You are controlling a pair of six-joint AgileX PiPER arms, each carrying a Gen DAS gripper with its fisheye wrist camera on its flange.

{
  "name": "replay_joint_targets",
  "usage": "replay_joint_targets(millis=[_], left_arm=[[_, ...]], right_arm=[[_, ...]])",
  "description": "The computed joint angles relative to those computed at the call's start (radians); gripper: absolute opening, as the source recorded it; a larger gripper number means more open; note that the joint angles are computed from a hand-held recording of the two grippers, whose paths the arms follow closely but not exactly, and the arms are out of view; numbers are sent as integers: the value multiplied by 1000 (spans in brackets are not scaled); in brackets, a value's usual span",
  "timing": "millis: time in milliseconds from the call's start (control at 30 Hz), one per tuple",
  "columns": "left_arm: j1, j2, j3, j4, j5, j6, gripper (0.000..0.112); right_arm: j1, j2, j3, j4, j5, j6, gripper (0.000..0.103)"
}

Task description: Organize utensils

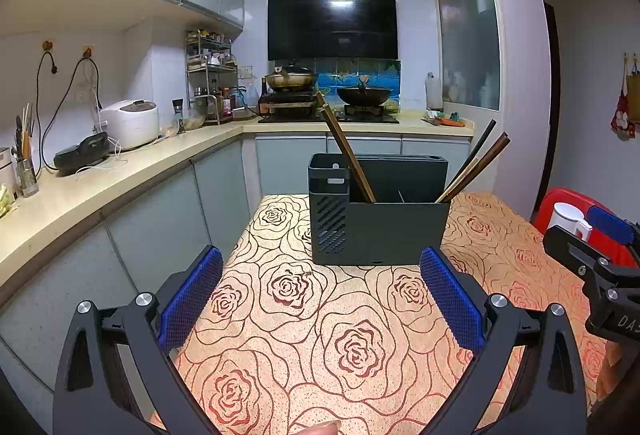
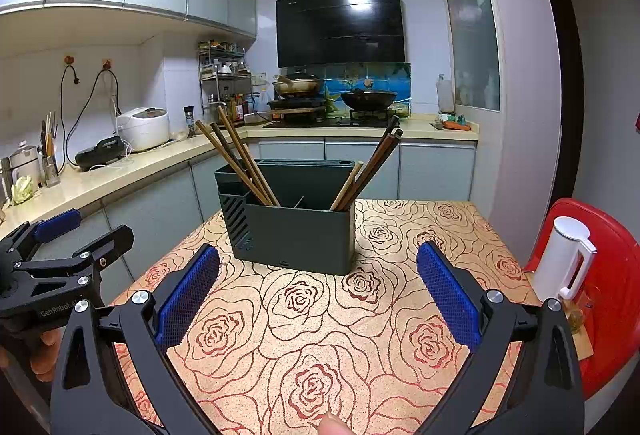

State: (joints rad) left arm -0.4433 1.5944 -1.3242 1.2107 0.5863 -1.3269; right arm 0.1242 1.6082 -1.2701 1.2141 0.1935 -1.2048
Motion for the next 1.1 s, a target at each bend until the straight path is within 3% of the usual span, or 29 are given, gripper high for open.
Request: replay_joint_targets(millis=[1100], left_arm=[[-3,1,3,4,4,-2,96]], right_arm=[[0,0,0,6,-2,-5,96]])
